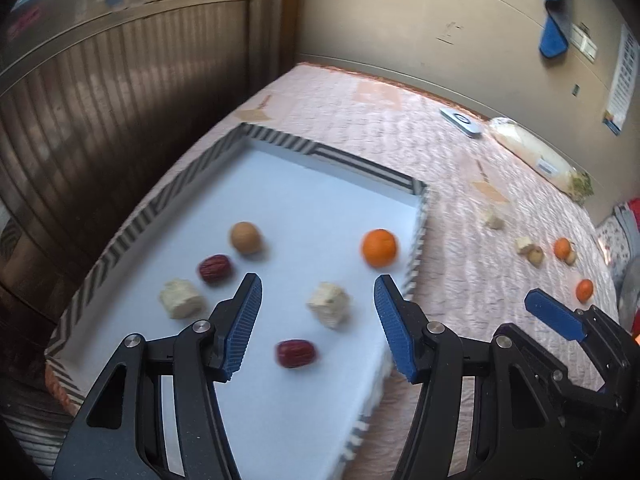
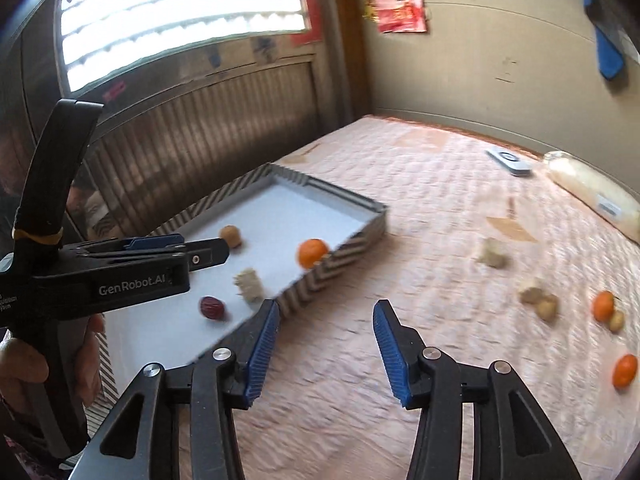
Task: Organize fruits
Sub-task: 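Open the left tool to drop the yam chunk into the tray, then grasp a brown round fruit with the right tool while the left tool grasps a white yam chunk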
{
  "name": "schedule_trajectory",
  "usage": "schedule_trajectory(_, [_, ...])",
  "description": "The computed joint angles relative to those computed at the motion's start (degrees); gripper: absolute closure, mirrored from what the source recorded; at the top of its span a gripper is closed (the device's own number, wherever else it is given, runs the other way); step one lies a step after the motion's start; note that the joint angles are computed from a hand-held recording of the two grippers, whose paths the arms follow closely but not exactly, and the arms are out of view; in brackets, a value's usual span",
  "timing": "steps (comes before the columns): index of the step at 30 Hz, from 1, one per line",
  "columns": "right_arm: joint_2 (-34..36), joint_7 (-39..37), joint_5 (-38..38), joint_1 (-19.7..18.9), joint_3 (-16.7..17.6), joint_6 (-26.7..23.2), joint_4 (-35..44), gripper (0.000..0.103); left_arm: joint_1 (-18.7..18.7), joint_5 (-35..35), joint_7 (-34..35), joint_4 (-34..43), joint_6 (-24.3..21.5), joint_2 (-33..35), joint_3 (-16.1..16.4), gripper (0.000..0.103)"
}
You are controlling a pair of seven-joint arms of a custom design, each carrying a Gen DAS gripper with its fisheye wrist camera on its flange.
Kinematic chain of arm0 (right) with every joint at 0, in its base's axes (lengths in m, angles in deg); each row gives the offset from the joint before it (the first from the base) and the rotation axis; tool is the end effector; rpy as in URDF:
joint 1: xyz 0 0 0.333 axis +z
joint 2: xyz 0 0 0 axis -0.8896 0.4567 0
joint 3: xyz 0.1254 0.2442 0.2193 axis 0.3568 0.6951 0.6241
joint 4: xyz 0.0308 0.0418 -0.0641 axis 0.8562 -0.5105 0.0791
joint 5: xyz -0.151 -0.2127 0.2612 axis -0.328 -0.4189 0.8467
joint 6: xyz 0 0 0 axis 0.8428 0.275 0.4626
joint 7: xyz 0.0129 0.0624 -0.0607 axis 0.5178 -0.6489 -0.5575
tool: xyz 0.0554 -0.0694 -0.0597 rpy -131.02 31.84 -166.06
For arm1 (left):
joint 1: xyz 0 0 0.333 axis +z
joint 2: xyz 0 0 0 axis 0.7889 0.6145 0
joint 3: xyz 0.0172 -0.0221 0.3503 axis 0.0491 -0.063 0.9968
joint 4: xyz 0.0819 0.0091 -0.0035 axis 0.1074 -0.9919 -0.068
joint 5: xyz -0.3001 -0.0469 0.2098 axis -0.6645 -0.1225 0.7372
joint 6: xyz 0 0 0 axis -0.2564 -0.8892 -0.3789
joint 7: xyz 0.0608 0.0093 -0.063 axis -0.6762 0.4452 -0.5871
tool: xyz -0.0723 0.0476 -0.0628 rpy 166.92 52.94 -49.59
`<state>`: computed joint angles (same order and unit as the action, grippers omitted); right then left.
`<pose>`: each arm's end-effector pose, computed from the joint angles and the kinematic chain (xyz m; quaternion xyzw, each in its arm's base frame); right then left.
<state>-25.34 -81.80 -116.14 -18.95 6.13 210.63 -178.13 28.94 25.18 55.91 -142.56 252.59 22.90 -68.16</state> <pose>0.4986 0.4895 0.4275 -0.5597 0.7108 -0.2707 0.3290 0.6108 -0.3659 0.4434 -0.4624 0.8174 -0.3185 0.1286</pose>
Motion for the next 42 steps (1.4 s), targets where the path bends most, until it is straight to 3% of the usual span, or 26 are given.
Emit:
schedule_trajectory(4, [-5.39,9.54,-6.18,1.09,-0.62,-1.99,-7.63,0.054,-1.13,0.19,1.21,0.43,0.02,0.31,-1.30,0.044])
schedule_trajectory(10, [-12.05,17.27,-7.65,-1.24,2.94,-7.19,-16.62,0.053,-2.58,-0.55,3.68,2.56,-2.32,1.50,-3.53,0.044])
schedule_trajectory(14, [-15.47,18.38,-4.48,-3.39,5.97,-11.70,-21.30,0.052,-3.73,-1.17,5.66,4.71,-4.46,2.97,-4.67,0.044])
schedule_trajectory(17, [-17.59,18.85,-2.36,-5.19,7.61,-12.59,-24.30,0.052,-4.27,-2.29,7.10,7.90,-8.00,4.82,-5.87,0.044])
schedule_trajectory(20, [-18.54,17.96,-1.57,-6.57,8.53,-13.24,-25.77,0.052,-6.06,-2.00,6.44,10.56,-10.05,6.25,-5.00,0.044])
schedule_trajectory(24, [-17.91,14.93,-1.74,-9.10,8.19,-10.06,-26.03,0.052,-7.95,-0.78,4.74,13.05,-11.69,7.64,-3.69,0.044])
schedule_trajectory(30, [-15.03,8.48,-2.77,-13.30,5.75,-1.10,-24.51,0.054,-9.45,0.88,2.47,17.00,-13.81,9.83,-2.61,0.044])
schedule_trajectory(32, [-13.56,4.85,-1.10,-14.20,5.16,0.39,-23.34,0.057,-9.73,1.18,2.01,19.17,-14.78,11.06,-2.56,0.044])
schedule_trajectory(34, [-12.36,1.99,0.67,-14.69,4.47,1.00,-22.47,0.066,-10.20,1.62,1.30,21.27,-15.84,12.23,-2.24,0.044])
schedule_trajectory(38, [-11.05,1.22,1.21,-15.45,2.82,4.21,-22.39,0.078,-10.74,1.78,0.37,26.17,-19.08,14.98,-2.32,0.044])
schedule_trajectory(42, [-11.90,0.11,1.51,-15.23,2.48,5.59,-23.66,0.079,-11.31,1.21,0.03,32.38,-23.43,18.38,-3.02,0.044])
